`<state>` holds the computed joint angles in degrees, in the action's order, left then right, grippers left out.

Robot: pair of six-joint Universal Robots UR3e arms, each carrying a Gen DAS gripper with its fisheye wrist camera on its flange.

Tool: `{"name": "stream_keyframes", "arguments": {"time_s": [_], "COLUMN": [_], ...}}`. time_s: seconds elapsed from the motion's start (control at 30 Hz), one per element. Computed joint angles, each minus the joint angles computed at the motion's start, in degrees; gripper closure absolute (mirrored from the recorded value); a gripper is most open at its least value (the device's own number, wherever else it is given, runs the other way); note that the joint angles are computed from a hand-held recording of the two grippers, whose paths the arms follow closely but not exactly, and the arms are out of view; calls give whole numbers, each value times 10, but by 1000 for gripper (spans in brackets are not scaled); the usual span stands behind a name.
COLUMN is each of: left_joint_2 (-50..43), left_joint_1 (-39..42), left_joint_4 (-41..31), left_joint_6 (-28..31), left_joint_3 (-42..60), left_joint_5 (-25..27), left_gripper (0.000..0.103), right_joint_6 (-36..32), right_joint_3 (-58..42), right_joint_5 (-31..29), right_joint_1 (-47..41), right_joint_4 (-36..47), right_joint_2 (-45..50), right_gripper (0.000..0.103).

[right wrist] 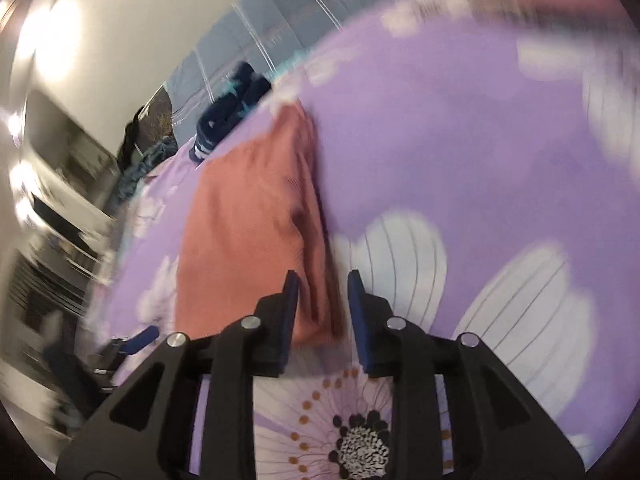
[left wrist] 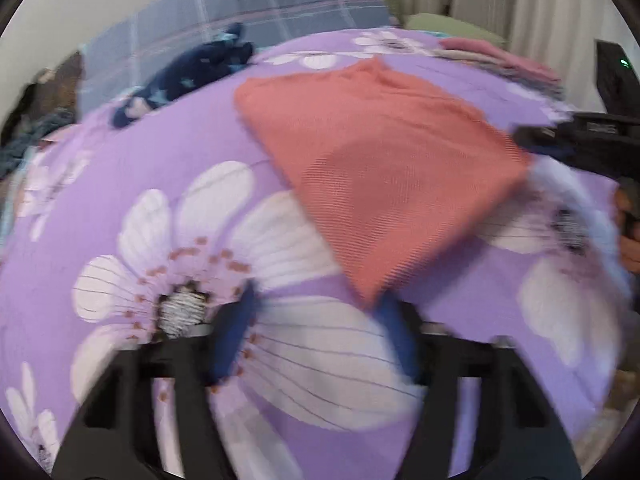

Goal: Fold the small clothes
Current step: 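Lay the folded edge down and open the right tool, then position both open tools at the folded coral shirt's end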

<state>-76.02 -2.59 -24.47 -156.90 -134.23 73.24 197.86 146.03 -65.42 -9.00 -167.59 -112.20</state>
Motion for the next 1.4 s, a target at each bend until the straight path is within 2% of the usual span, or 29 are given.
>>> {"name": "stream_keyframes", "arguments": {"time_s": [0.03,0.1,0.17,0.2,0.27,0.3,0.33,0.37,0.4,0.43,0.5,0.6,0.73,0.87,0.97,1.0,1.03,1.1,1.17,1.2,1.27,1.4], "left_joint_2": [31,66,68,52,-2,-36,-84,-114,-119,-111,-100,-98,-108,-191,-278,-301,-336,-383,-437,-461,-465,-450], "left_joint_1": [18,33,29,20,-4,-16,-37,-40,-30,-25,-16,-23,-22,-10,-9,-8,-13,-23,-46,-51,-24,-21], "left_joint_4": [-48,-94,-84,-61,-16,-4,14,35,78,73,45,1,31,50,48,45,37,32,35,48,27,59], "left_joint_6": [17,41,45,34,13,7,-3,1,-1,3,10,13,14,-32,-84,-92,-102,-109,-103,-99,-123,-132], "left_joint_3": [3,12,20,26,40,51,64,58,34,31,38,69,110,206,298,323,362,409,459,470,475,442], "left_joint_5": [-40,-88,-113,-116,-100,-86,-51,-42,-57,-65,-73,-66,-62,-66,-59,-56,-45,-22,47,74,29,35], "left_gripper": [79,83,83,83,83,83,83,83,83,83,82,81,77,75,72,67,56,43,32,18,18,19], "right_joint_6": [-8,-28,-49,-56,-51,-38,-26,-19,-19,-22,-36,-60,-75,-84,-91,-89,-83,-73,-67,-67,-66,-55], "right_joint_3": [-17,-38,-61,-65,-90,-108,-115,-107,-87,-67,-69,-82,-147,-237,-287,-300,-313,-317,-293,-278,-264,-245], "right_joint_5": [-34,-35,-18,-15,-44,-82,-111,-119,-93,-65,-60,-45,-32,-26,5,9,5,6,33,53,69,110], "right_joint_1": [34,61,86,90,115,128,134,128,110,90,85,75,65,76,71,69,69,61,45,33,21,-4], "right_joint_4": [-21,-44,-73,-78,-86,-71,-63,-77,-105,-115,-87,-38,-11,21,30,30,30,15,-27,-50,-66,-82], "right_joint_2": [11,30,74,86,147,177,196,214,216,206,186,149,159,215,269,289,310,343,362,369,371,375], "right_gripper": [76,80,83,83,84,91,101,103,103,103,103,92,91,91,91,91,91,97,99,101,103,103]}}
